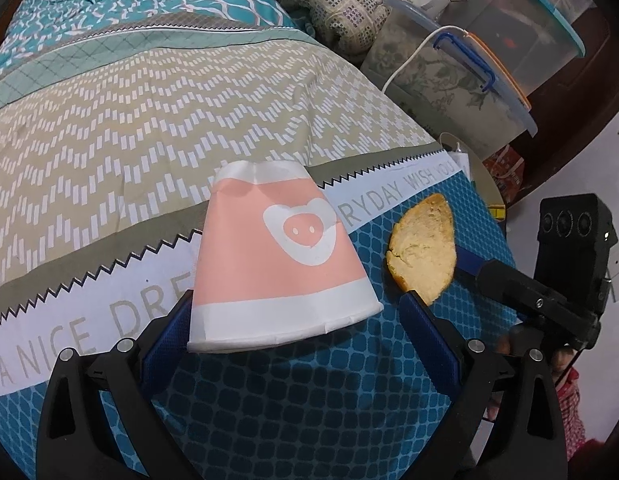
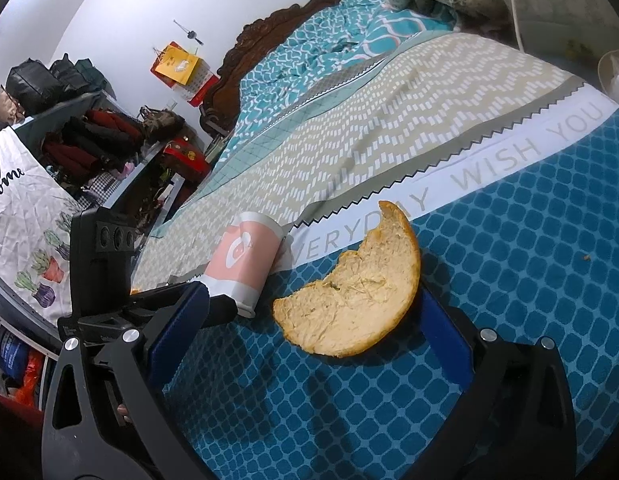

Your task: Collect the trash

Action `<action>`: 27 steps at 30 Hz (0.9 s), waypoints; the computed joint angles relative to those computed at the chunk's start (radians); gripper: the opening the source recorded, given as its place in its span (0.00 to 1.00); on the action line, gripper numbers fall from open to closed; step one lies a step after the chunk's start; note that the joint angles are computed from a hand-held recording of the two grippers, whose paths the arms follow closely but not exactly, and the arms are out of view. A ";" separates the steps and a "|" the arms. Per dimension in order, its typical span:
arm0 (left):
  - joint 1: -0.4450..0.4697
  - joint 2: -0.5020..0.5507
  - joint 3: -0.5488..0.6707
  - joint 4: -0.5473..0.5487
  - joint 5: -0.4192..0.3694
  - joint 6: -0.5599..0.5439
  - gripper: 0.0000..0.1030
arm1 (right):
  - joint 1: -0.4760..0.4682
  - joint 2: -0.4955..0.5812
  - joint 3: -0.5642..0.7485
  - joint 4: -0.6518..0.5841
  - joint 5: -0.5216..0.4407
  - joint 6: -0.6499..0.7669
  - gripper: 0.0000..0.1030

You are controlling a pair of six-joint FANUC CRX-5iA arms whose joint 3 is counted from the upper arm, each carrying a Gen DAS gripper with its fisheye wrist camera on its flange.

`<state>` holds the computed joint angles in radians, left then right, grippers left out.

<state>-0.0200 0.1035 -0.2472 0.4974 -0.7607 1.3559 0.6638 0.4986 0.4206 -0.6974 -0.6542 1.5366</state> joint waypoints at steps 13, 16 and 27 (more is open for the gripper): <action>0.071 -0.083 -0.086 0.111 0.023 -0.037 0.91 | 0.037 -0.020 -0.052 0.154 0.061 -0.149 0.96; 0.084 -0.080 -0.086 0.152 0.011 -0.062 0.88 | 0.055 -0.034 -0.086 0.231 0.087 -0.239 0.95; 0.077 0.001 -0.064 0.228 -0.046 -0.054 0.39 | 0.036 -0.009 -0.057 0.238 0.038 -0.307 0.37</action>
